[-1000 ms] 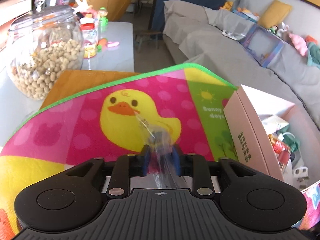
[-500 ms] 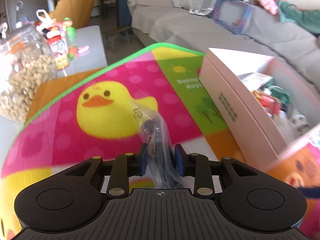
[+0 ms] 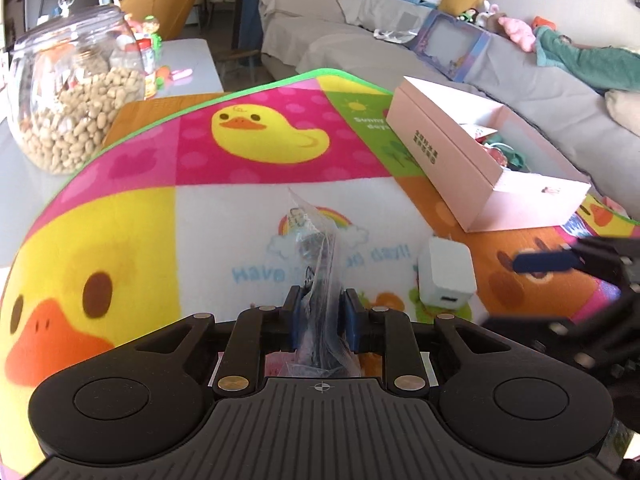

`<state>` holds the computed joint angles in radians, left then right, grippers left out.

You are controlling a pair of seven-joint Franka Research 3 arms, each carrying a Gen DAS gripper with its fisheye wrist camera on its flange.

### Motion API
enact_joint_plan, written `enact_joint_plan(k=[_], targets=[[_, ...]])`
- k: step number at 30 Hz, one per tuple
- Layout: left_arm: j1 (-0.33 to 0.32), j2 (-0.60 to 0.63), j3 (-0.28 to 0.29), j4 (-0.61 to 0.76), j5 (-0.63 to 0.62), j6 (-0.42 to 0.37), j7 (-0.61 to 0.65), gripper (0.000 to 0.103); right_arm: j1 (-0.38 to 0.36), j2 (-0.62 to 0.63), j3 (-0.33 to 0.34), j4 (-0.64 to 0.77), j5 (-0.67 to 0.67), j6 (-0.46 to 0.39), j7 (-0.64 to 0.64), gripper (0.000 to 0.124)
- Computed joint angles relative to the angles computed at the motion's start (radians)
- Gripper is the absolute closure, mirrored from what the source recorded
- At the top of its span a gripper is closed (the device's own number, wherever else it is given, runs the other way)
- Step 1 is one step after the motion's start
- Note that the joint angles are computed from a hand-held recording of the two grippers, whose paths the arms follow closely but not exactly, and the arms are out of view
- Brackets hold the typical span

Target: Organize rigid objects

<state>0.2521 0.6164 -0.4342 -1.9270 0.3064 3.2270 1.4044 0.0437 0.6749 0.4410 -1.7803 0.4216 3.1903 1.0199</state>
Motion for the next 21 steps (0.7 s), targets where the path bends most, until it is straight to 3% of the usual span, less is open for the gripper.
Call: enact_joint_plan(k=[5,7,9,11,15,17,21], targets=[[0.014,0.007,-0.012,-0.006,-0.004,0.015,-0.015,0.077,0.228,0.058,-0.238,0.152,-0.029,-0.070,0.130,0.051],[0.025,0.011,-0.020,-0.012,0.004,0.030,-0.019,0.077,0.268,0.085,-0.280,0.201,-0.039,-0.079,0.173,0.053],[0.047,0.017,-0.040,-0.015,0.013,0.034,-0.028,0.077,0.288,0.099,-0.304,0.234,-0.059,-0.102,0.196,0.074],[0.054,0.018,-0.048,-0.011,0.015,0.023,-0.042,0.077,0.304,0.088,-0.326,0.234,-0.077,-0.131,0.218,0.074],[-0.002,-0.018,0.010,-0.035,0.008,0.035,-0.076,0.079,0.259,0.009,-0.273,0.119,-0.085,-0.079,0.175,0.074],[-0.013,-0.037,0.018,-0.066,0.022,0.059,-0.084,0.079,0.179,-0.043,-0.186,0.028,-0.071,-0.016,0.124,0.074],[0.090,-0.055,-0.116,-0.125,0.122,0.034,-0.027,0.079,-0.042,-0.140,0.029,-0.169,-0.044,0.114,0.073,0.074]])
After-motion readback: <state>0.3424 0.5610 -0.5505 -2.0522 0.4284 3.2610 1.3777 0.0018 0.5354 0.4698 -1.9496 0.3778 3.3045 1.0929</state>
